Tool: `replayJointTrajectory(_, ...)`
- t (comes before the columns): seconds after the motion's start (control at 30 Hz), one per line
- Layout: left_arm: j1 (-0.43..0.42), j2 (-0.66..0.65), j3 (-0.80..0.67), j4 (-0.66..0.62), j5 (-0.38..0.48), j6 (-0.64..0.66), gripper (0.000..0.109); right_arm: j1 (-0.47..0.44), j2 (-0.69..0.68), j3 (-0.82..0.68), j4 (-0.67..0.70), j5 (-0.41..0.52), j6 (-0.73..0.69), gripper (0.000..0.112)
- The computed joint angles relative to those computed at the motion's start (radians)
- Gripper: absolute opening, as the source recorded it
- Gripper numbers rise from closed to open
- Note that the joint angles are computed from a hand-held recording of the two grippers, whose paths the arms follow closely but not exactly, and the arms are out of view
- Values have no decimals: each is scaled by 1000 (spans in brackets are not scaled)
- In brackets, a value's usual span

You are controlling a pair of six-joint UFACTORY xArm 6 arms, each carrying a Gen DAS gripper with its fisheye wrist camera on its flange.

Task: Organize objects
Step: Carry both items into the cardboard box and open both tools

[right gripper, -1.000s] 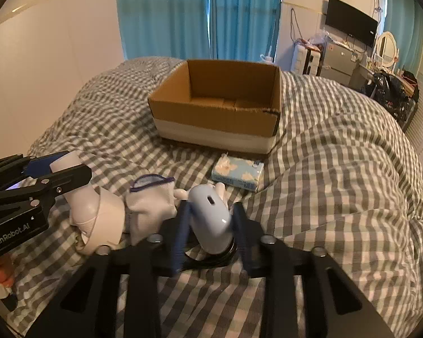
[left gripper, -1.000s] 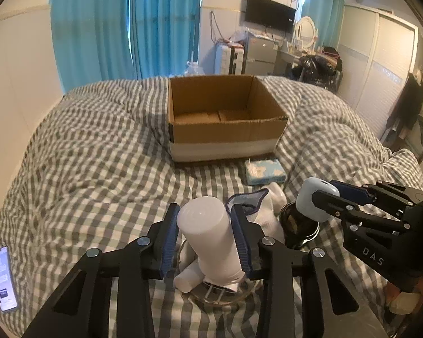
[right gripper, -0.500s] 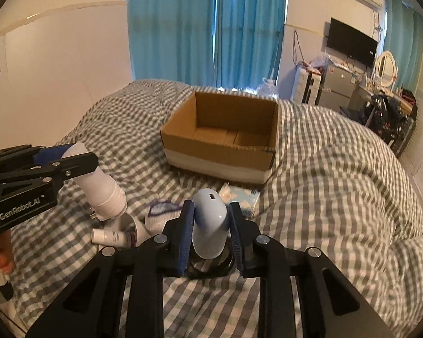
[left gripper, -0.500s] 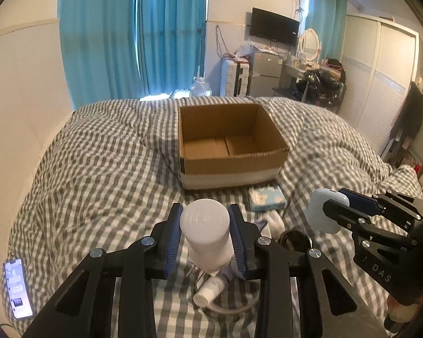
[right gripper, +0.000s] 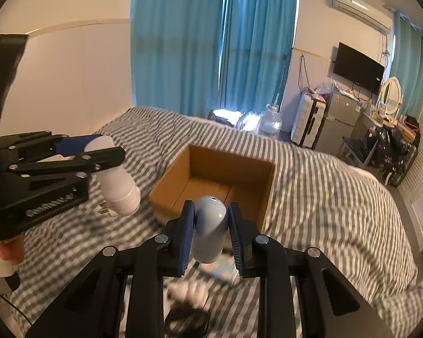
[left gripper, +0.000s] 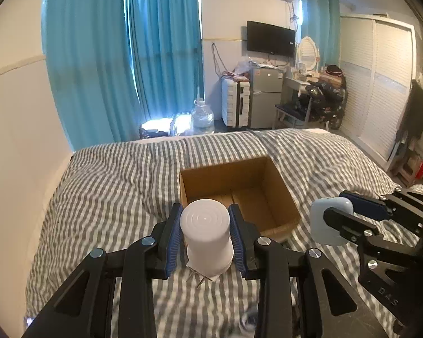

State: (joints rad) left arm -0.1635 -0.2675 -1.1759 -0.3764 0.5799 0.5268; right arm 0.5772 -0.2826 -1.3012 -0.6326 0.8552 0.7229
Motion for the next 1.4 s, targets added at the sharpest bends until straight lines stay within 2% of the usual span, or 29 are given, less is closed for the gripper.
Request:
replayJointTrajectory(0.27,-29,265,-242,55,20,-56,33,-157,189,-164,165,-91,-155,24)
replayJointTrajectory(0.57,-55,523,-450,94,83,-127,33,-273,441,-343,319,-115,-272,23)
replayJointTrajectory(0.73,-70,637,-540,138,106,-153,33,-302,548,-405,365,-107,-312,23)
replayJointTrajectory(0.9,-72,693,-579,169,122,-180,33,-321,598,-418,381,-112,-337,23)
replayJointTrajectory(1.13,-72,729,-597,190,141,-199,33,-324,598,-383,380,-130,-333,22)
replayJointTrajectory(1.27,-74,714,-561,197,105,-196,33,-324,589,-374,389,-150,-334,22)
replayJointTrajectory(1.37,-71,689,-526,169,81,-176,38,-321,575,-359,385,-165,-326,22)
replayJointTrajectory(1.4,-69,679,-516,161,80,-167,51,-321,569,-353,384,-168,-323,22)
